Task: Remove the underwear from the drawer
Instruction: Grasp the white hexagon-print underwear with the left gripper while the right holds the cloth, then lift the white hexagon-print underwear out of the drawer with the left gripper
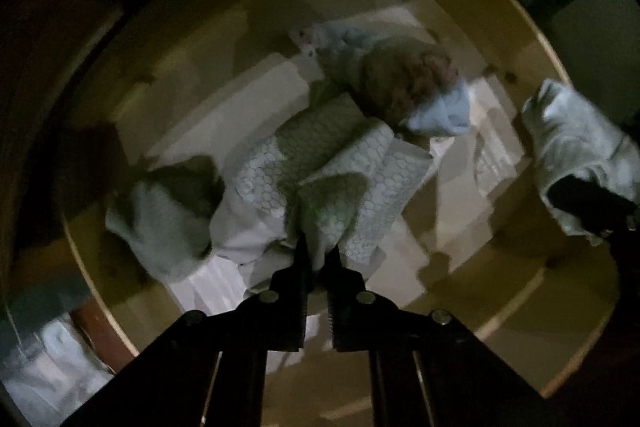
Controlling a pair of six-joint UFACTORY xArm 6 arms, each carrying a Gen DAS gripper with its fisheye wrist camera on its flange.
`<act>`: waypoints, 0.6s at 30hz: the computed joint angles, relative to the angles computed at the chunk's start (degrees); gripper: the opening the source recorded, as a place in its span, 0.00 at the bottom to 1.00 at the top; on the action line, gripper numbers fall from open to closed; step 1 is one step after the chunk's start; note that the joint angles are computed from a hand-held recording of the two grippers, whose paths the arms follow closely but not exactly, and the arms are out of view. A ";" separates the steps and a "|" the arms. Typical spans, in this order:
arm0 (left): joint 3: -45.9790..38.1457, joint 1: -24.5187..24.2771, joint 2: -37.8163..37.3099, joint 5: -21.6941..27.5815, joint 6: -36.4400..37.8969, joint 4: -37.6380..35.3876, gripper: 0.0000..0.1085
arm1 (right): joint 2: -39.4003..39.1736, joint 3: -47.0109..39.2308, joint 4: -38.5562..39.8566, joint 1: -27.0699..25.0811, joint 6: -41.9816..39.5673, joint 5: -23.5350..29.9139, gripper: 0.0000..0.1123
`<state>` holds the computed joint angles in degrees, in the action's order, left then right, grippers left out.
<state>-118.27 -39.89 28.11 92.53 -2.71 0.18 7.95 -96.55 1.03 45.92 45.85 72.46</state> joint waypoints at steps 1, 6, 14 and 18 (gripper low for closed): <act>0.20 0.11 -0.25 0.42 -0.80 -0.56 0.06 | 0.02 -0.13 -0.20 0.03 0.18 0.06 0.42; 5.74 -0.36 -4.41 -2.60 -2.41 -0.45 0.06 | 0.03 -0.29 -1.16 0.41 0.17 -0.09 0.42; 11.26 -0.76 -10.81 -5.61 -5.05 -0.84 0.06 | 0.67 -0.85 -0.96 0.52 -0.87 0.93 0.42; 14.29 0.05 -14.33 -7.31 -6.96 -0.23 0.06 | 1.45 -1.86 -0.95 0.57 -1.17 1.80 0.42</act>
